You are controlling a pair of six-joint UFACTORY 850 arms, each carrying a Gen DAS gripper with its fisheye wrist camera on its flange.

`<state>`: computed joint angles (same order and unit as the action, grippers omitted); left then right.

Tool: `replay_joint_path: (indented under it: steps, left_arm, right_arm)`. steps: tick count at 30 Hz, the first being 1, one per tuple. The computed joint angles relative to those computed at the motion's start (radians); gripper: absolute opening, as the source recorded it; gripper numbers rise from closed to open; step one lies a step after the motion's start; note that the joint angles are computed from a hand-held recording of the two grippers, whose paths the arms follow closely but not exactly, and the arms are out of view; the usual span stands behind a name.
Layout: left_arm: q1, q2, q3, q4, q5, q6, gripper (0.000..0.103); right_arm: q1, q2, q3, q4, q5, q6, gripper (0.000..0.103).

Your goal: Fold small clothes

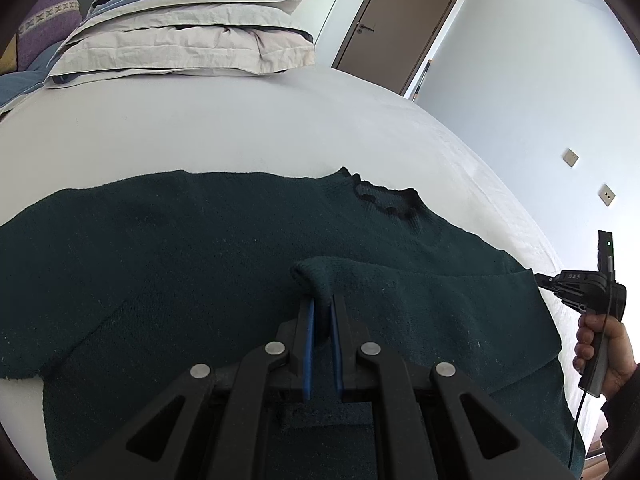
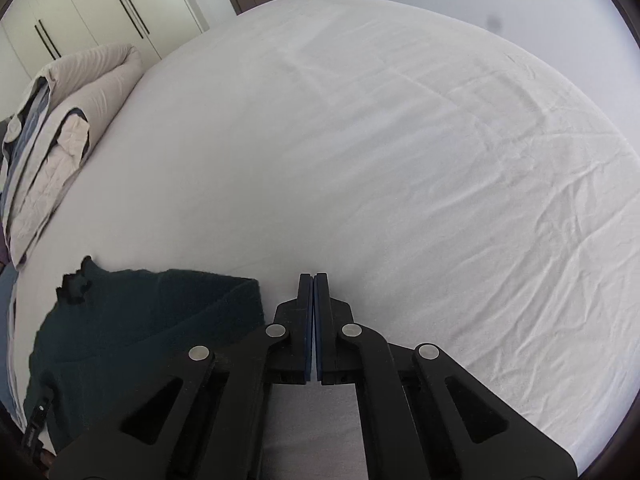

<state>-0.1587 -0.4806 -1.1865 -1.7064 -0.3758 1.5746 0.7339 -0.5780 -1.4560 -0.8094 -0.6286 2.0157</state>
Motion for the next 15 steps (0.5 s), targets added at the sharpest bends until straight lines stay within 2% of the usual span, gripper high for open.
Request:
replay_joint_path:
  steps: [2,3,4,6,8,11,12,13,14,15]
  left_arm:
    - [0.005,-0.009,-0.004,0.027,-0.009,-0.033,0.008]
    - [0.009,-0.013,-0.006,0.032,-0.018,-0.047,0.008]
    - [0.013,-0.014,-0.005,0.031,-0.024,-0.055,0.008]
    - [0.015,-0.014,-0.003,0.028,-0.03,-0.059,0.009]
    - [0.016,-0.015,-0.005,0.031,-0.029,-0.058,0.009]
    - [0.017,-0.014,-0.003,0.028,-0.03,-0.055,0.009]
    - [0.017,-0.014,-0.002,0.03,-0.031,-0.058,0.009]
    - [0.017,-0.013,0.0,0.029,-0.032,-0.058,0.009]
    - [0.016,-0.011,0.002,0.029,-0.033,-0.058,0.009]
    - [0.017,-0.011,0.001,0.034,-0.035,-0.063,0.009]
  right_arm:
    - [0.036,0.035,0.027,-0.08,0.002,0.051,0.004]
    - [0.059,0.049,0.037,-0.108,-0.002,0.06,0.016]
    - [0.083,0.057,0.038,-0.118,-0.011,0.054,0.046]
    - [0.137,0.064,0.039,-0.163,-0.039,0.086,0.074]
    - [0.163,0.066,0.039,-0.131,-0.019,0.039,0.074]
    - [0.184,0.036,0.011,-0.023,-0.061,-0.046,0.072]
    - [0.189,0.02,0.0,0.01,-0.082,-0.085,0.065]
    - [0.196,-0.004,-0.023,0.063,-0.104,-0.132,0.049]
    - [0.189,-0.016,-0.03,0.107,-0.096,-0.171,0.038]
    - [0.188,-0.012,-0.006,0.11,-0.068,-0.17,0.023]
